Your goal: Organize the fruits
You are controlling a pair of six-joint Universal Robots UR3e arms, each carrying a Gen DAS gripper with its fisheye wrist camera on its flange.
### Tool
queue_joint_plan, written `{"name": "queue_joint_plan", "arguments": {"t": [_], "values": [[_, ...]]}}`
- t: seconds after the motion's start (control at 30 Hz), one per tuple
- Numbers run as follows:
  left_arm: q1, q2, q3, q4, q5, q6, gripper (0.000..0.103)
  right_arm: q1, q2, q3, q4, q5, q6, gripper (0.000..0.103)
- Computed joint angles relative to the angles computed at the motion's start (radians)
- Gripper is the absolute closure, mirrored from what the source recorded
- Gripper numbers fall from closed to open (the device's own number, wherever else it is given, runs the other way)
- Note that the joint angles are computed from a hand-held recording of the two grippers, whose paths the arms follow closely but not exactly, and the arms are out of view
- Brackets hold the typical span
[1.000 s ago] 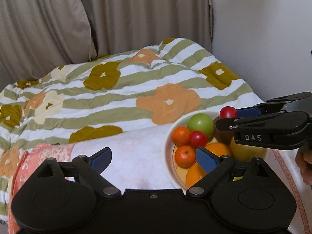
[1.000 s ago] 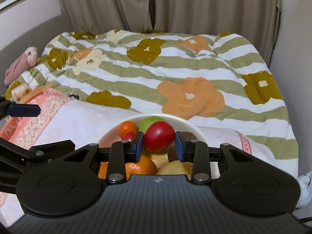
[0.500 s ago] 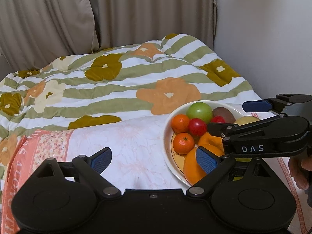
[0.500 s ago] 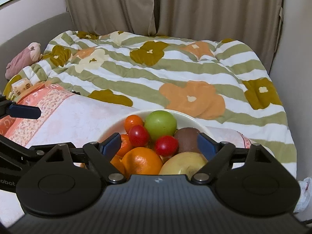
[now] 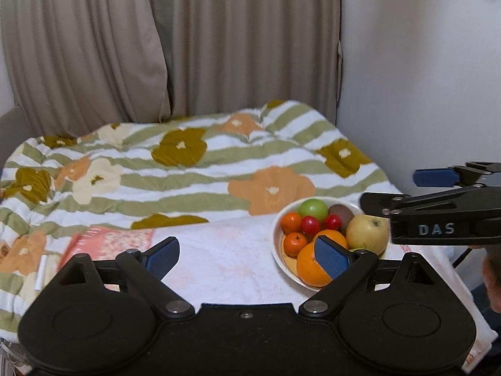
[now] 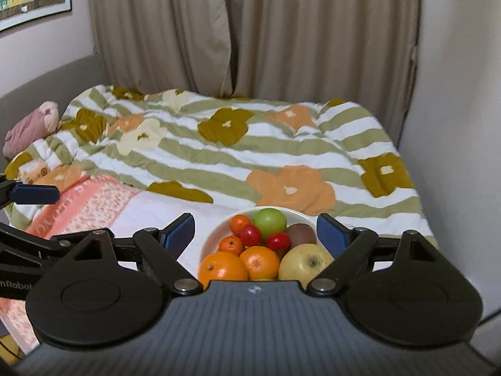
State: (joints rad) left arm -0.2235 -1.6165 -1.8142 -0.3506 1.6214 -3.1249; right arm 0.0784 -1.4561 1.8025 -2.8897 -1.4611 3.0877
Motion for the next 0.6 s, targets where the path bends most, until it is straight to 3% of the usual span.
{"name": "queue_joint_plan", "arguments": {"t": [0.27, 0.6], "values": [[0.082, 0.307, -0.187, -0.026, -0.039, 0.046, 0.006, 0.159, -0.267, 0.090, 0.132, -0.218, 0.146, 0.000], [0.171, 0.563, -0.333, -0.117, -0.081, 0.047, 0.000, 0.372, -0.392, 0.137, 0.259, -0.460, 0.290, 0.000]]}}
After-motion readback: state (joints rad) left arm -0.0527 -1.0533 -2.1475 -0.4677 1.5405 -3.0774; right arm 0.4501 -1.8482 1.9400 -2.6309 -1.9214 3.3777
